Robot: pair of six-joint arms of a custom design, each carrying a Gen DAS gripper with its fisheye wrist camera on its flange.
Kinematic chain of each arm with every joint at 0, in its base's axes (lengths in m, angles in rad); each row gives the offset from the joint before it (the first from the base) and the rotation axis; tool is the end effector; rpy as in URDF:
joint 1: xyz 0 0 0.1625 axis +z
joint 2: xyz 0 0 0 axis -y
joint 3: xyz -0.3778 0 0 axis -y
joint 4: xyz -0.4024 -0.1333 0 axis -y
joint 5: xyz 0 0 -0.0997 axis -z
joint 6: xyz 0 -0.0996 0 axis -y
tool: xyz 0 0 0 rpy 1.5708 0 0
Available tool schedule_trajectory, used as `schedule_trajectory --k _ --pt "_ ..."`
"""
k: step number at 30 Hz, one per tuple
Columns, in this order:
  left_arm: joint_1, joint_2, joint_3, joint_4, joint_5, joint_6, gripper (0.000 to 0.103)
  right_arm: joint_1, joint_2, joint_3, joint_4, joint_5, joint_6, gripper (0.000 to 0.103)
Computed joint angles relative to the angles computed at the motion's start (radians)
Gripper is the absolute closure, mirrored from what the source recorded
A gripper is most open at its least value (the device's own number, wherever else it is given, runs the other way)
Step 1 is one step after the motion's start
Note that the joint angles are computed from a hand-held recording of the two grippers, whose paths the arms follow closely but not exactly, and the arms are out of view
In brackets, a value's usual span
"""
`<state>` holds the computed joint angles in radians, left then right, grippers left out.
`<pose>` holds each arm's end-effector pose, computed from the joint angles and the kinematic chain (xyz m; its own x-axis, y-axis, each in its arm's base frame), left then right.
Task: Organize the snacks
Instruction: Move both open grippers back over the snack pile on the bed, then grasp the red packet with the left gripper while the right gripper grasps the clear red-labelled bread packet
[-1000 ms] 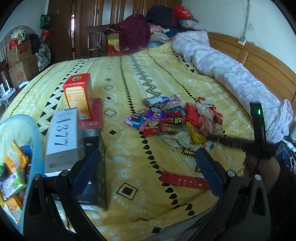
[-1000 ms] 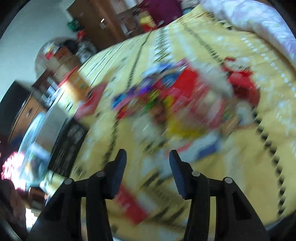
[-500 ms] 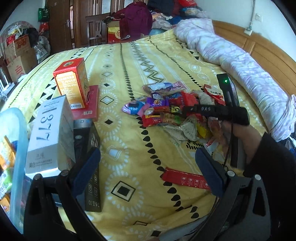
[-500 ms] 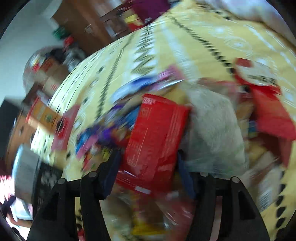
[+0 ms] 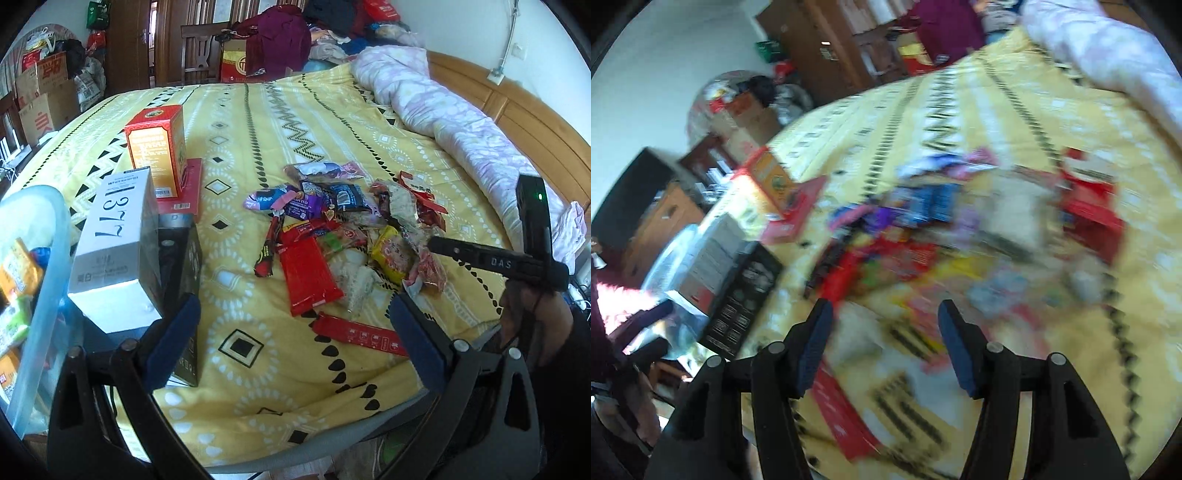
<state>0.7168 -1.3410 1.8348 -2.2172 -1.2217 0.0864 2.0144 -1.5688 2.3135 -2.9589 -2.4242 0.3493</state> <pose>-0.3071 -0.4896 0.2623 -0.5898 0.7278 -0.3499 0.7990 0.5887 -0.1223 0.2310 -0.3504 0.2750 -0.8578 0.3658 0.3611 -0.0530 0.6358 -0.7700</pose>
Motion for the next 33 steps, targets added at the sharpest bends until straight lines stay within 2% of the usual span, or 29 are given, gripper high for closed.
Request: schedule_trajectory --k 2,4,7,8,9,11,12,13,14,17,19,26,27,28,30,33 --pt "0.004 -0.001 -0.002 0.010 -0.015 -0.009 0.000 0.000 -0.072 0.036 0.104 -0.044 0.078 0.036" --pt "0.005 0.000 0.000 0.017 -0.021 -0.021 0.000 -0.012 -0.140 0.064 0.207 -0.057 0.148 0.035" --pt "0.004 0.002 0.008 0.032 -0.019 -0.035 0.000 -0.033 -0.170 0.081 0.269 -0.046 0.200 0.025" --pt "0.003 0.004 0.010 0.035 -0.018 -0.040 0.000 -0.045 -0.172 0.085 0.272 -0.040 0.231 0.019" --pt "0.002 0.008 0.012 0.037 -0.018 -0.044 0.000 -0.059 -0.183 0.105 0.233 -0.023 0.237 0.018" --pt "0.000 0.011 0.012 0.043 -0.019 -0.044 0.000 -0.122 -0.201 0.157 0.074 0.087 0.259 0.018" --pt "-0.002 0.014 0.012 0.044 -0.019 -0.043 0.000 -0.141 -0.198 0.166 0.034 0.112 0.263 0.018" --pt "-0.005 0.016 0.011 0.045 -0.019 -0.040 0.000 -0.149 -0.183 0.169 0.002 0.104 0.263 0.017" --pt "-0.007 0.018 0.010 0.045 -0.019 -0.036 0.000 -0.145 -0.151 0.161 -0.025 0.064 0.249 0.017" --pt "-0.009 0.023 0.010 0.041 -0.022 -0.023 0.000 -0.146 -0.117 0.137 -0.007 0.005 0.221 0.017" --pt "-0.009 0.028 0.008 0.046 -0.024 -0.036 0.000 -0.146 -0.116 0.121 0.062 -0.035 0.208 0.017" --pt "-0.001 0.088 -0.020 0.059 -0.053 -0.060 0.002 -0.170 -0.119 0.100 0.181 -0.009 0.060 0.017" --pt "0.001 0.102 -0.025 0.052 -0.055 -0.060 0.006 -0.178 -0.117 0.098 0.182 -0.002 0.045 0.028" --pt "0.005 0.122 -0.036 0.045 -0.058 -0.062 0.017 -0.183 -0.118 0.102 0.165 0.001 0.034 0.033" --pt "0.023 0.174 -0.071 0.059 -0.069 -0.091 0.033 -0.192 -0.131 0.129 0.085 0.028 0.006 0.037" --pt "0.064 0.252 -0.136 0.098 -0.104 -0.166 0.053 -0.226 -0.179 0.186 -0.015 0.111 0.007 0.037"
